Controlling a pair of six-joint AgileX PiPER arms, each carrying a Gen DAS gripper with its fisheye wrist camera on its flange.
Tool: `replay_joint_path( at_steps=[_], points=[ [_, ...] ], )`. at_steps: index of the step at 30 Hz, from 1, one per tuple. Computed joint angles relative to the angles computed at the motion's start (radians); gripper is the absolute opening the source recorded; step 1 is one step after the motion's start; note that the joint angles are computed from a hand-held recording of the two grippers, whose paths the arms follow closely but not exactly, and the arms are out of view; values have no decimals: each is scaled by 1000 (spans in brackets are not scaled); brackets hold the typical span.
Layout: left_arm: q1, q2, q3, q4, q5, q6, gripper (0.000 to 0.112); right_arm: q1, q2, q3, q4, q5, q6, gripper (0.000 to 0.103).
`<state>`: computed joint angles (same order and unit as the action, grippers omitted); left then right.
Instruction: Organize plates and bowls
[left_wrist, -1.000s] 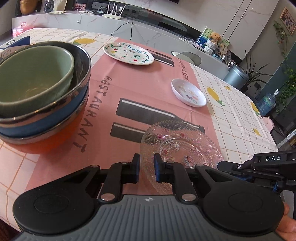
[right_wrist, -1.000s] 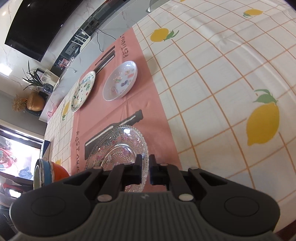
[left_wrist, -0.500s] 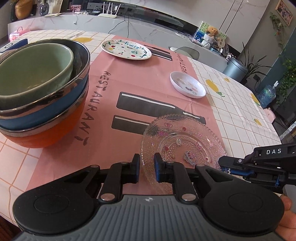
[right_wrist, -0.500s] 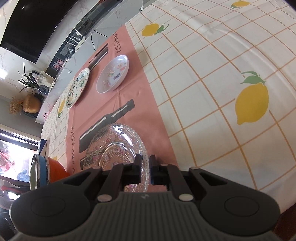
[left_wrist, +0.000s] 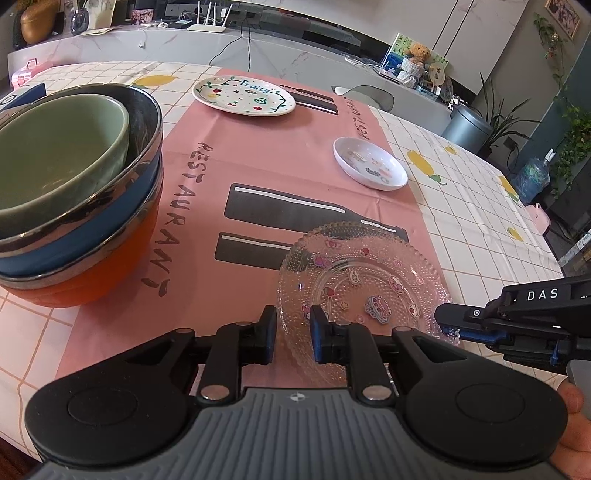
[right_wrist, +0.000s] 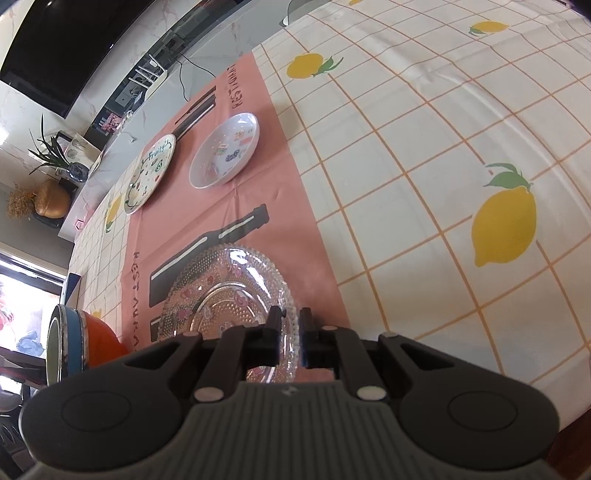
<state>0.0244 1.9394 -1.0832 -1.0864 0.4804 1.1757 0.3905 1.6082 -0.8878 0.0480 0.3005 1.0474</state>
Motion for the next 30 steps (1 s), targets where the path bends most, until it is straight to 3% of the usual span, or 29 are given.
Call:
replay_joint_path(
  at_steps=[4,5,6,10,21,27,30],
  points=[
    [6,-11,8,-31,2,35,37,2,-6,0,-18,4,15,11],
    [6,-17,11,-48,-1,52,41,6,-10,-2,-42,9,35,16],
    [7,-23,12,-53,-4,57,41,11,-17,-4,-80,19,63,24],
    [15,-40,-7,-45,15,47,49,26,-37,-25,-177,57,115,27],
    [-7,-67,-194,256,100,-252,50,51,-25,-192,-241,225,8,32],
    [1,-16,-383,347,231,-338,50,44,13,-306,-230,297,-111,33],
    [-3,32,-493,404,283,-396,50,13,36,-350,-152,300,-193,33]
  ],
)
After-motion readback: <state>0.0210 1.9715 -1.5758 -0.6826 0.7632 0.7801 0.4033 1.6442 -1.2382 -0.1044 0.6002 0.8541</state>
